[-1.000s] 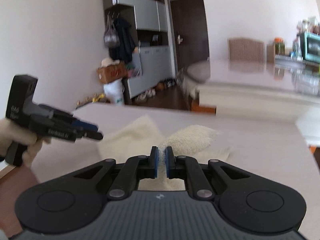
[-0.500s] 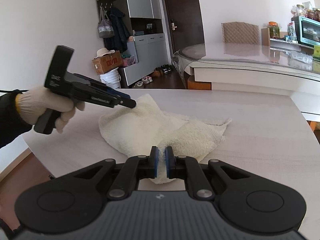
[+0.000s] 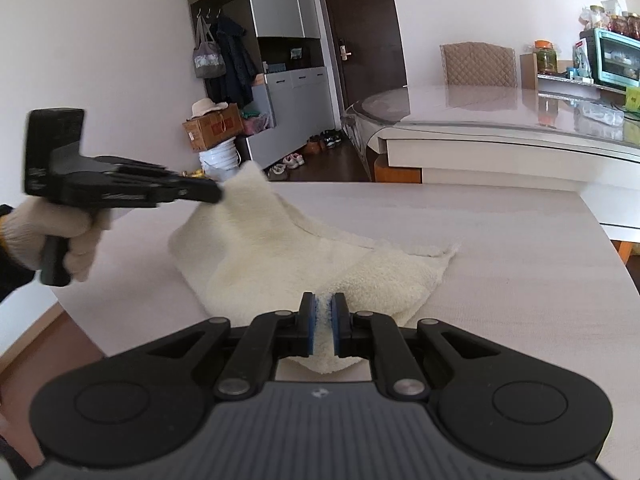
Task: Fold towel
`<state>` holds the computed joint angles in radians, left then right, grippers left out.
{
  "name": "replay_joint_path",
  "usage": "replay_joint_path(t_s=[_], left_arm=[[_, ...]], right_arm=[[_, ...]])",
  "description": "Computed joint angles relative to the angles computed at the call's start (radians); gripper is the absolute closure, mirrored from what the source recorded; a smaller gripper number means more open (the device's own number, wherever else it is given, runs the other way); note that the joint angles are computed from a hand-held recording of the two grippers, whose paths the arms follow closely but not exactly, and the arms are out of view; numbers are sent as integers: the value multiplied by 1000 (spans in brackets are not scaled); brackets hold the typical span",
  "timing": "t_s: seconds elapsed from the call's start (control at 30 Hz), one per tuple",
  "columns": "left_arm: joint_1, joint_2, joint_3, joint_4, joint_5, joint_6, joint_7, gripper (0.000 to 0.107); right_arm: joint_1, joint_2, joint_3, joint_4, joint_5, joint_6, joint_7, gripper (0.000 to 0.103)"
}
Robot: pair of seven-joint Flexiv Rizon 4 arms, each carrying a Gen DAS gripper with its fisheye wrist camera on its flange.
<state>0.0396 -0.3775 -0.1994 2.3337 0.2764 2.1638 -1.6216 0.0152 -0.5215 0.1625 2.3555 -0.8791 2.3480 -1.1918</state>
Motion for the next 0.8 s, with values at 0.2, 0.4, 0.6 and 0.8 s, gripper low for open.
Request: replay_joint_path(t_s=[0.2,0.4,0.6,0.8], left_arm=[[-42,31,34,75,30,21,66,101],[-118,12,75,103,-24,59,160,101],[-147,4,86,124,-68,87,209,101],[-22,18,10,121,67,73,155,95]], right_arm=[[15,21,1,4,47,28,-12,85],[2,-13,12,-100,-138,-26,65,61],[28,-83,-23,-220,-429,14,140,61],[96,-106,-98,-264,-541,80,147,65]])
